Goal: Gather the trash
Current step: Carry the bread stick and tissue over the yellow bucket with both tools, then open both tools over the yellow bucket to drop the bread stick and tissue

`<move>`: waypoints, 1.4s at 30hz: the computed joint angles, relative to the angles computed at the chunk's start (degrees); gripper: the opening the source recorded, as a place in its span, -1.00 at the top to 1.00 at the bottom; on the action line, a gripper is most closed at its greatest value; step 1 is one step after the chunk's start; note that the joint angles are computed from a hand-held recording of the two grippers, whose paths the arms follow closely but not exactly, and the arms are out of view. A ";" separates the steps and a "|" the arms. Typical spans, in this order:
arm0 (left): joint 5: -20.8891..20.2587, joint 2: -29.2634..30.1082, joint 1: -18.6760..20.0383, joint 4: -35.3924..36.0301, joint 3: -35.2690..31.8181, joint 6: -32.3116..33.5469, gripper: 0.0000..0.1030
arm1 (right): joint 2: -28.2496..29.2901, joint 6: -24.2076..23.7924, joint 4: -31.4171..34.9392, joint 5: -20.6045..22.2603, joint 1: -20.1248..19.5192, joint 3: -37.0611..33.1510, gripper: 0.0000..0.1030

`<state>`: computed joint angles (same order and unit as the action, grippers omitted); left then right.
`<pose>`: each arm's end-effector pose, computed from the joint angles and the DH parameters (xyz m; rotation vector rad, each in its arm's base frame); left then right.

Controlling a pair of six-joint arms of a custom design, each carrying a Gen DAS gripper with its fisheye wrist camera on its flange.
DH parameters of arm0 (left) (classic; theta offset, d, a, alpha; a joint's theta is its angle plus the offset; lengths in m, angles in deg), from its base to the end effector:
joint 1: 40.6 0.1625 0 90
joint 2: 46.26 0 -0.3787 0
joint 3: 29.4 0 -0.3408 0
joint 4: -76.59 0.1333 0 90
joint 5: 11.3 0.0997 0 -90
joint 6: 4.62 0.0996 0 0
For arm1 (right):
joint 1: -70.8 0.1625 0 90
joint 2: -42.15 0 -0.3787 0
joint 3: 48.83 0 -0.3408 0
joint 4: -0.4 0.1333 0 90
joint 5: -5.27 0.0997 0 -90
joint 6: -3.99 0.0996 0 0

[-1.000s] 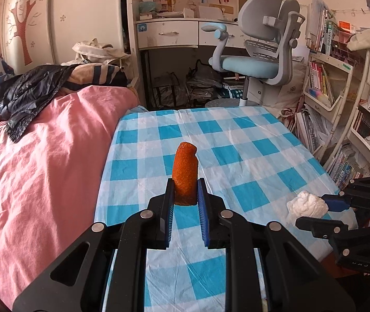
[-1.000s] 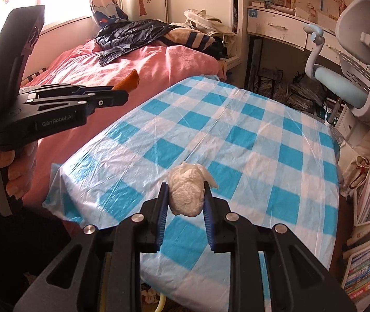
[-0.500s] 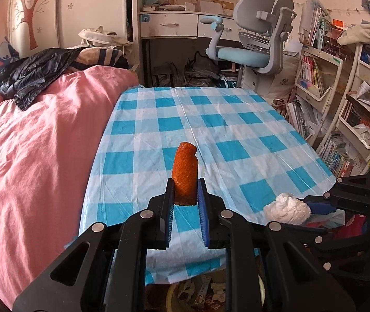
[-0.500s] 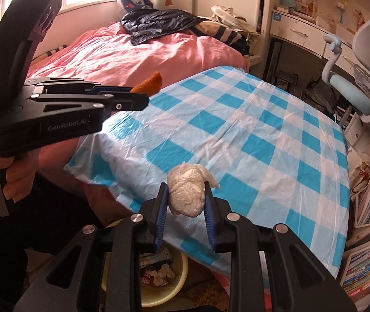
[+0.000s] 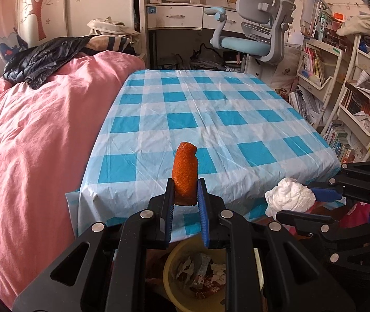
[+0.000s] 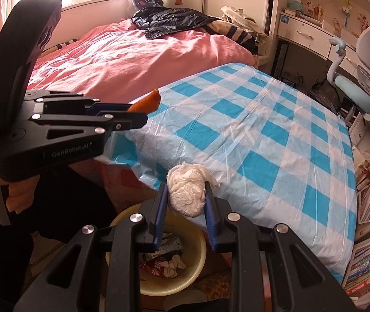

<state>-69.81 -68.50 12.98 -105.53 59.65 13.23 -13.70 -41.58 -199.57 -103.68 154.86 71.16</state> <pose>-0.2137 -0.6018 -0.0416 1.0343 2.3773 -0.6910 0.0488 -0.5060 0.1751 0.6563 -2.3225 0.7420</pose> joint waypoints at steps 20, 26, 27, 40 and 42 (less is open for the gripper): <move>1.61 -0.78 -0.45 -1.35 3.65 -0.23 0.68 | 0.61 0.34 -1.02 -0.92 -0.35 2.27 0.47; 1.34 -1.31 -0.35 -1.78 4.50 -0.54 0.68 | 1.08 0.77 -1.50 -1.24 -0.19 2.64 0.47; 1.34 -1.32 -0.34 -1.83 4.53 -0.52 0.68 | 1.22 0.81 -1.62 -1.35 -0.14 2.70 0.47; 5.99 -0.60 -0.71 9.66 3.72 -3.78 0.09 | 4.02 -0.23 -0.39 -6.63 0.97 1.22 0.02; 6.57 -0.96 -0.89 6.86 4.34 -4.37 -0.04 | 4.04 -0.48 -1.95 -7.05 0.94 1.28 -0.04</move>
